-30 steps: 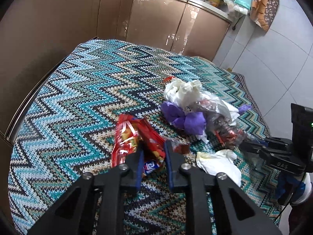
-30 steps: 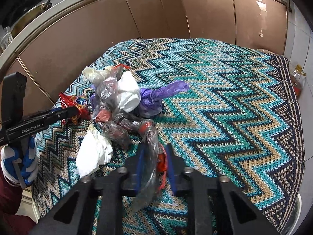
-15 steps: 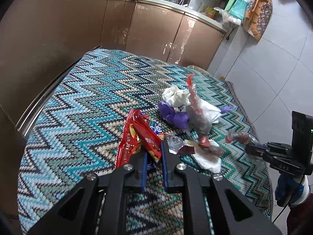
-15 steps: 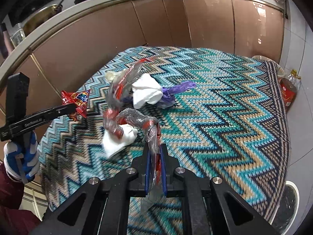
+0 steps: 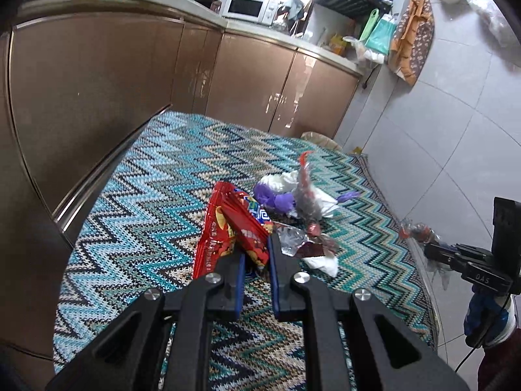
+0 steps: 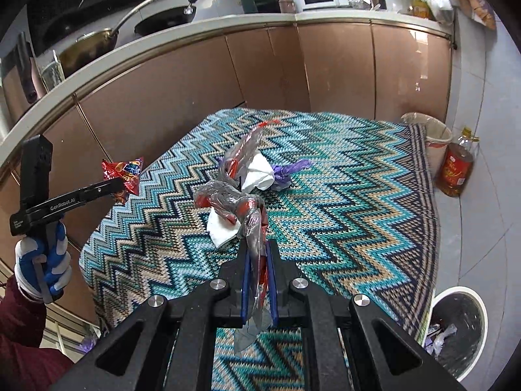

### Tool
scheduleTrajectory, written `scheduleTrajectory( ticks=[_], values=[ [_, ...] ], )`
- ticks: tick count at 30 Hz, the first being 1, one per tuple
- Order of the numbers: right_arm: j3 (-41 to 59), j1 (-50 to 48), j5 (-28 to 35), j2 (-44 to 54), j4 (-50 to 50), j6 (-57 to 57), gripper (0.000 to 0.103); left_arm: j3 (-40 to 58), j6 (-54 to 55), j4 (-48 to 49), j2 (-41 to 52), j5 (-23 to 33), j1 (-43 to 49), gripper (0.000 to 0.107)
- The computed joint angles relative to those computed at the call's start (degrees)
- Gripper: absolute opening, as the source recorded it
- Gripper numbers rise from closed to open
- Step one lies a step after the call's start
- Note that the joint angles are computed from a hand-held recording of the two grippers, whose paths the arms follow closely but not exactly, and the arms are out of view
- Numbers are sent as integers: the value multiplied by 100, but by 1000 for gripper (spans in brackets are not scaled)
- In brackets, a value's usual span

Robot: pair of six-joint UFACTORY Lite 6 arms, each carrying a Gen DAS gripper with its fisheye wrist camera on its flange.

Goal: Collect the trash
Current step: 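Carry the red wrapper and clear bag over the white trash bin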

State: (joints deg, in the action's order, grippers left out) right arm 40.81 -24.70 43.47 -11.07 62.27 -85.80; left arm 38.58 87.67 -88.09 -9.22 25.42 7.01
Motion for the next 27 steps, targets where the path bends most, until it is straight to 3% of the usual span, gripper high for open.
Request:
scheduleTrajectory(
  ticks=[10,16,24,27],
  values=[
    [-513,-1450,1291,-1477,-162,-173,9,-444,-1288,1124,-1502,152,-105,12],
    [-511,-2842,2334,-1700,-162,-651,9,-317,-2361,1922,-1966,-154,-1045,12],
    [12,-4623,3075,-665,1,-1498,9,701,-4237,3348,-1090,-826,-2955,12],
    [385,-5068,3026,38,68,-1702,9,1429,-5648,4650,-323,-1119,-3860,12]
  ],
)
